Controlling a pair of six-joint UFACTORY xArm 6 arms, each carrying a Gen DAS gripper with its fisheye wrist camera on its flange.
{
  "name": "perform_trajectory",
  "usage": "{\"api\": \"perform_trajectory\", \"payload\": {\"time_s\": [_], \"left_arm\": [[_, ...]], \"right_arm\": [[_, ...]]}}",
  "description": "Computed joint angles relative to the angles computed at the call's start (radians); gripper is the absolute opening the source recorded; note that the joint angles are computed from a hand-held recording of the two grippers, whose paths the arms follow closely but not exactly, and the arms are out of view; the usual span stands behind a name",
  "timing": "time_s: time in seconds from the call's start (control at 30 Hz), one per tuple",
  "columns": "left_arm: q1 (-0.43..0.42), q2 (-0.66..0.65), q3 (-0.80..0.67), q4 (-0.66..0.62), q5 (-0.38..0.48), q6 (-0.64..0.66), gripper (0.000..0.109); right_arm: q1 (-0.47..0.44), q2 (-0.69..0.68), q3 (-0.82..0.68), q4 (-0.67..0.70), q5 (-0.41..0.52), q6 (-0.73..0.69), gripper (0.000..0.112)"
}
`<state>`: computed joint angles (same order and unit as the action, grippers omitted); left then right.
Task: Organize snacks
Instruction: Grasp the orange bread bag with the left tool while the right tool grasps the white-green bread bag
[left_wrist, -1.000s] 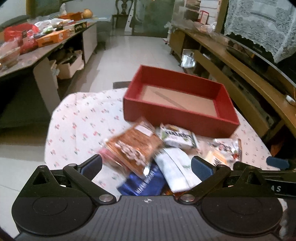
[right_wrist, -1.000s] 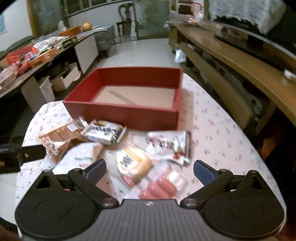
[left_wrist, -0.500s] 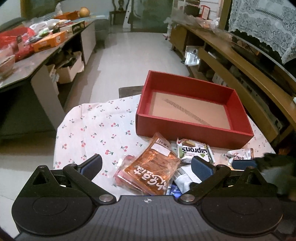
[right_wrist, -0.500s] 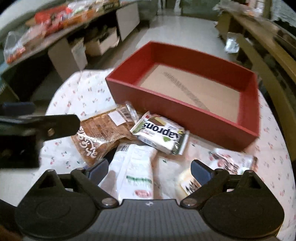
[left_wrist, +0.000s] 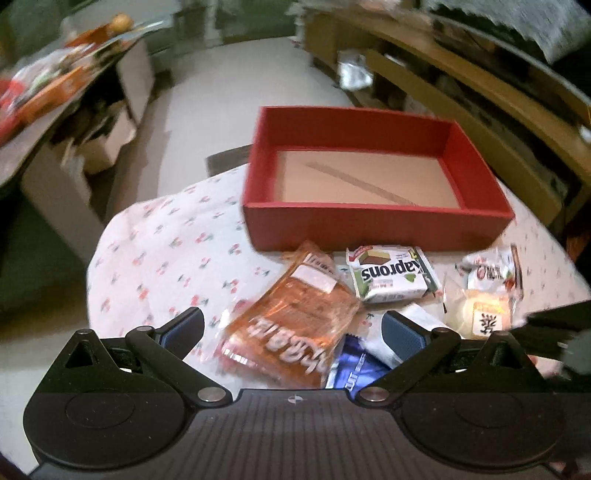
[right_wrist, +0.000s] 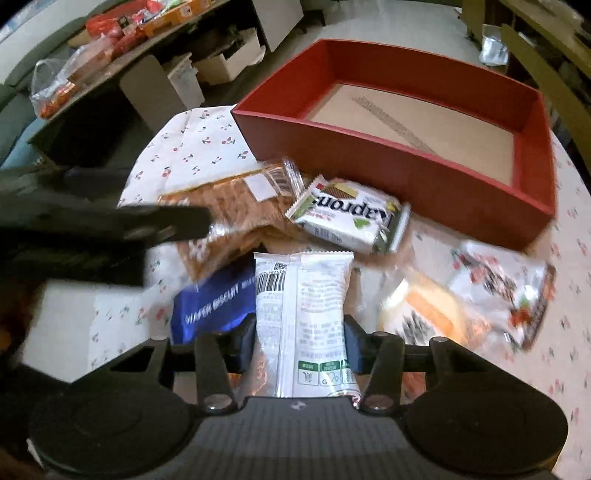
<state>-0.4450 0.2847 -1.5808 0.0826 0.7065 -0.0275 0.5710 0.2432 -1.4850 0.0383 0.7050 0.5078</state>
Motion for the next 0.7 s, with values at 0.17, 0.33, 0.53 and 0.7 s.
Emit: {"api": "perform_trajectory", "payload": {"time_s": [0.17,0.33,0.53,0.7], "left_arm": [[-0.016,0.08,-0.075,0.034,0.014,0.092,0.103],[-0.017,0.129,-0.116,0.056,0.065,0.169,0.103],[-0.002,0.225,-0.242,0.046,0.178,0.188,0.088],[0.0,0.236,-0.266,-0.047,0.196,0.225,0.075]], "right_arm": [[-0.001,-0.044,0.078,0.044,-0.07,0.014,0.048],[-0.011,-0.046,0.093,0.106,-0.085,-0.031,0.048],[-0.016,-0.061,0.115,0.144,-0.093,-0.049,0.048],[-0.019,-0.051,0.109,0.154,-0.092,-0.057,0.048]]}}
